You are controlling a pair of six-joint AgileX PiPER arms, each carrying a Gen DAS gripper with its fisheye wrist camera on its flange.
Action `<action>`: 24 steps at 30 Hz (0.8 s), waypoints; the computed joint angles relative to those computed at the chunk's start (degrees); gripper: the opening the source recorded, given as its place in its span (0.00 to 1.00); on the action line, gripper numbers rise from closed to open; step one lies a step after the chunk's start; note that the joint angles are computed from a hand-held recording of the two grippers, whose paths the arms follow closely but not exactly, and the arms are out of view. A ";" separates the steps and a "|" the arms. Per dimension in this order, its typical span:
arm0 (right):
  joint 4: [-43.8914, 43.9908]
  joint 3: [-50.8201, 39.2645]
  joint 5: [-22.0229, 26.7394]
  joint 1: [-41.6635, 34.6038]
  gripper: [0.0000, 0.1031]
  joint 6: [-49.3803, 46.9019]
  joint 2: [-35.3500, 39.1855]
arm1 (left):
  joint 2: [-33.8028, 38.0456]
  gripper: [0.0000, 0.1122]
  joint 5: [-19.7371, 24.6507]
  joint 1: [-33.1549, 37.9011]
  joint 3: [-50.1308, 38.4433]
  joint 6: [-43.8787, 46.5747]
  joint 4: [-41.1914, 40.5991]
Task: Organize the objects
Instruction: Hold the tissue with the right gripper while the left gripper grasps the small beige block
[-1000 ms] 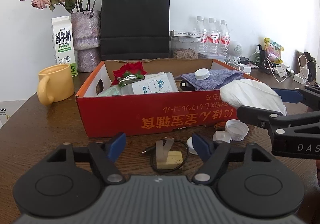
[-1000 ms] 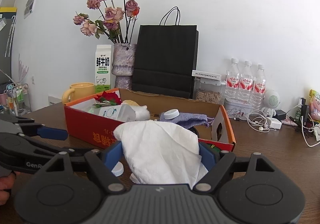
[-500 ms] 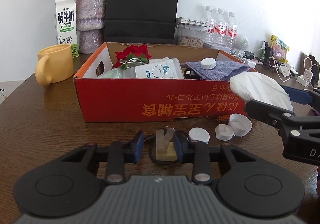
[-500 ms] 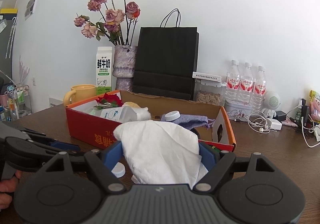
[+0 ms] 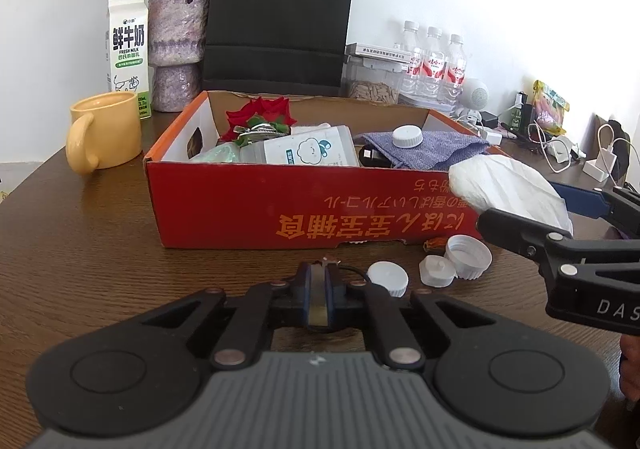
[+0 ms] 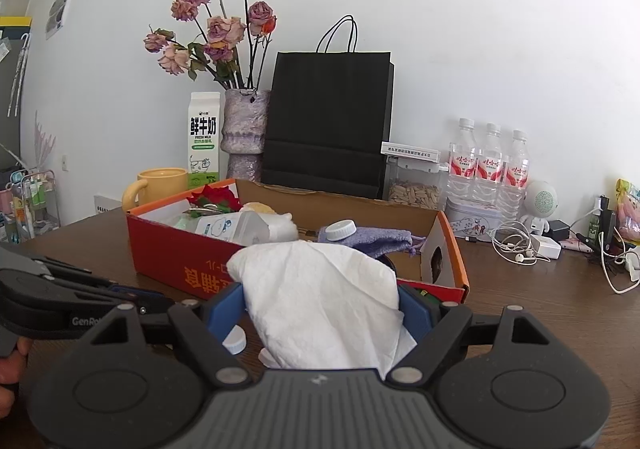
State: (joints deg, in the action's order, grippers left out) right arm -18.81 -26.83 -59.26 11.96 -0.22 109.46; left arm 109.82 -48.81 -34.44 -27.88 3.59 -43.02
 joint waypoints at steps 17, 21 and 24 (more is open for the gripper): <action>1.94 0.30 -2.11 0.34 0.79 -0.31 0.55 | -0.20 0.07 -11.58 -5.61 3.10 -0.29 -5.38; 2.44 0.34 -2.37 0.63 0.79 -0.62 0.55 | -0.25 0.07 -13.75 -7.14 3.33 0.53 -6.71; 2.63 0.24 -2.58 0.61 0.79 -0.41 0.49 | -0.66 0.07 -14.61 -7.85 3.26 1.28 -7.77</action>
State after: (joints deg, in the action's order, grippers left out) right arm -16.18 -26.58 -61.84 12.58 -0.63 109.95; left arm 109.16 -63.42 -42.29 -24.62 4.87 -50.78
